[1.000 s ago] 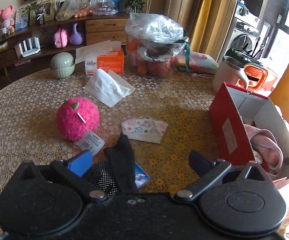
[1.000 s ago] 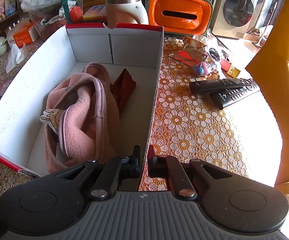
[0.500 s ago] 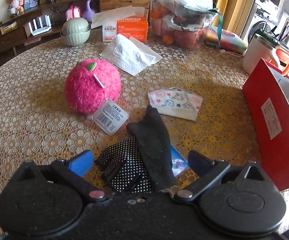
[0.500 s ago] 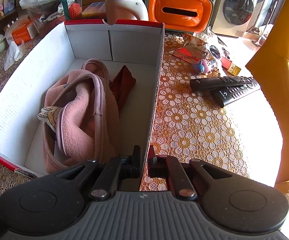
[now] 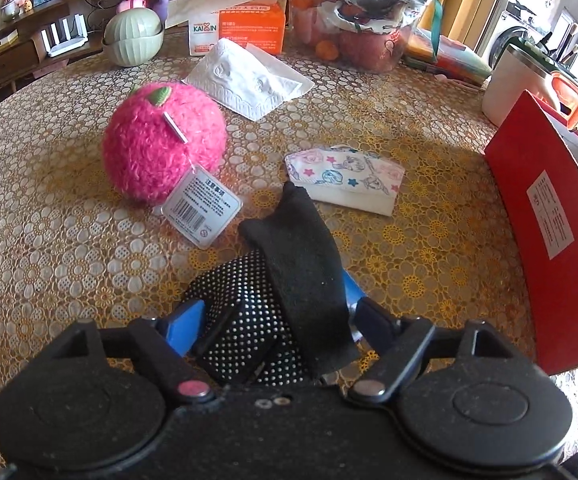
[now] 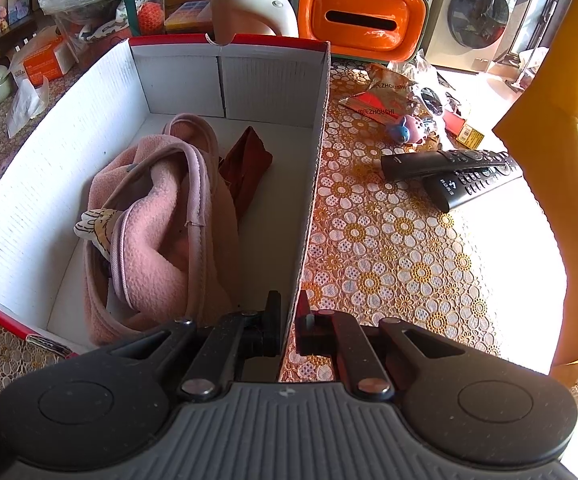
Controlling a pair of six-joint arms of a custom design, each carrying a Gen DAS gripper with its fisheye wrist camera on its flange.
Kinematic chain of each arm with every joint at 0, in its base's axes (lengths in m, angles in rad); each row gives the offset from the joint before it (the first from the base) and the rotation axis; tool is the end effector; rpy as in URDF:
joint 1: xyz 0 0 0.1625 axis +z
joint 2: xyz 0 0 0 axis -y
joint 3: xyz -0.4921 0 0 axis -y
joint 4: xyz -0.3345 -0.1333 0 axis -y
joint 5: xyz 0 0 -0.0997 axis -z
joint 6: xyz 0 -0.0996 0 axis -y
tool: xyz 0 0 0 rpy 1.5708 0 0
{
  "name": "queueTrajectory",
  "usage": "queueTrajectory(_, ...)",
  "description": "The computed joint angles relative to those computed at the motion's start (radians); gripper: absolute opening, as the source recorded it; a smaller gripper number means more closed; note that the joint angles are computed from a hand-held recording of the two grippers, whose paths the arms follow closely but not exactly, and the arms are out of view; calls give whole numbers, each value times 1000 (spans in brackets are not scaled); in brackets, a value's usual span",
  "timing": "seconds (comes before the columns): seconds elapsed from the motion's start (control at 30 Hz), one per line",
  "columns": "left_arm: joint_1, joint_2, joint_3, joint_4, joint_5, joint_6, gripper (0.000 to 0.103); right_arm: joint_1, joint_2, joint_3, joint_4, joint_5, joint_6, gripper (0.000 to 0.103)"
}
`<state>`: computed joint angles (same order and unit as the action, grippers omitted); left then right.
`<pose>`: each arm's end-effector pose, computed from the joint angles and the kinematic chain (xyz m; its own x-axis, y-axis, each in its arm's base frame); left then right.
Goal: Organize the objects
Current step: 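Close the left gripper on the black dotted glove and lift it, then carry the black glove over the shoebox and lower it inside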
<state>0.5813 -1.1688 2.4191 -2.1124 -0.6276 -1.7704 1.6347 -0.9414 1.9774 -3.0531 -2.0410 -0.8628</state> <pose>-0.1630 -0.3630 0.1886 -0.6453 -0.5633 -0.5161 -0.0103 0.6819 -0.7314 0.1256 -0.5816 0.2355 -0.5429 -0.5940 0.5937 -0.7228 0.6904 0.0298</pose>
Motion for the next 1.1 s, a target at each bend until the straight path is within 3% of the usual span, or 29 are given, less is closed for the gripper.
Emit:
queueTrajectory(0.2,-1,-13,-3,2,2,-2,62,0,0,-1,1,1,2,6)
queueTrajectory(0.27,-4,-22,-8,29,4,-21,54,0,0,-1,1,0,1,6)
queueTrajectory(0.33,-9,-33,-13,52,7,-32,38,0,0,-1,1,0,0,6)
queueTrajectory(0.43,-18,-52,-26,102,11,-57,22,1,0,0,-1,0,-1,6)
queueTrajectory(0.5,-28,-62,-33,137,18,-72,15,2,0,1,-4,-1,-4,6)
queueTrajectory(0.77,-80,-78,-81,250,27,-109,10,3,-1,4,-11,-1,-10,6)
queueTrajectory(1.1,-155,-32,-164,248,78,20,9,3,-2,4,-11,0,-9,5)
